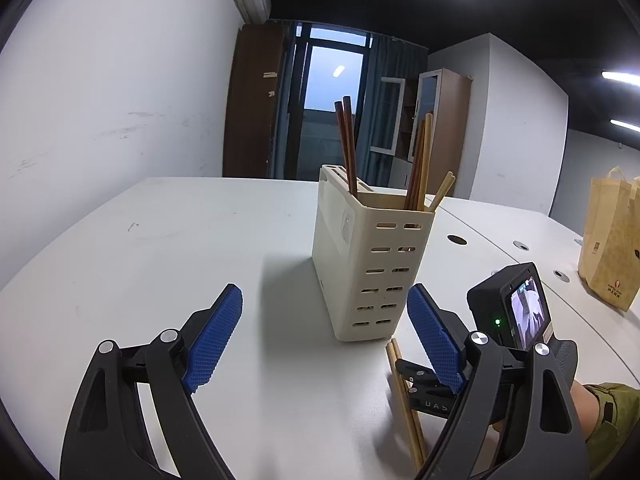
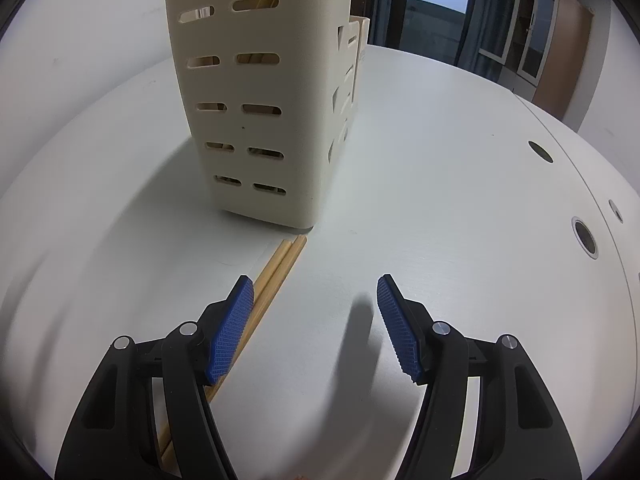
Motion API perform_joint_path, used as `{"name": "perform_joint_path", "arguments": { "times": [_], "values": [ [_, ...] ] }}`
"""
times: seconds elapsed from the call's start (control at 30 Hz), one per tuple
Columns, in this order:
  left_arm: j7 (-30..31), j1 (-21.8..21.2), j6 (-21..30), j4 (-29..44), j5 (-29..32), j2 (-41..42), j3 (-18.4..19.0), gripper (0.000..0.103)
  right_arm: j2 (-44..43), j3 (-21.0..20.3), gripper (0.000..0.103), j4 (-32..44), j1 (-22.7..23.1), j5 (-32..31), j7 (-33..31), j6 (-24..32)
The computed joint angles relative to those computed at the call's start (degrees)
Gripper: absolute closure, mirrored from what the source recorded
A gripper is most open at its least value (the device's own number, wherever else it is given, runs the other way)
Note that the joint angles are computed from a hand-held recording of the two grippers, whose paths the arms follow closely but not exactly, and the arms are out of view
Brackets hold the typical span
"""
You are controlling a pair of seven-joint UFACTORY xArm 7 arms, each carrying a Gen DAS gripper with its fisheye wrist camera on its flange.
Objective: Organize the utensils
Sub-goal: 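Move both open tools back down beside the holder to the last loose chopsticks, then close the right tool on a bamboo chopstick while the left tool grasps the other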
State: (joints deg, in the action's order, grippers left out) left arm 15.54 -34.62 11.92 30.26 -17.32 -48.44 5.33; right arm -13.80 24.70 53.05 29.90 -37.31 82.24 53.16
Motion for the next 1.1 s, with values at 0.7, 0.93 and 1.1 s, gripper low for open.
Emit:
{"name": "perform_joint_path", "arguments": {
  "times": [0.7,0.93,1.1],
  "values": [
    [-0.37,1.56,4.39,0.76,0.68,1.52,-1.91,0.02,-2.39,-1.1,0.056,-1.83,-0.49,6.22,-3.86,-2.12],
    [-0.25,2.44,5.31,0.8,0.63,2.15,-3.14,0.02,-4.5,-0.71,0.075,-3.64,-1.46,7.56,-5.12,-3.3],
    [0.15,2.38,6.63,1.14,0.19,2.94,-3.09,0.02,-5.03,-0.06,0.087,-4.21,-2.08,8.06,-6.31,-4.34]
  ]
}}
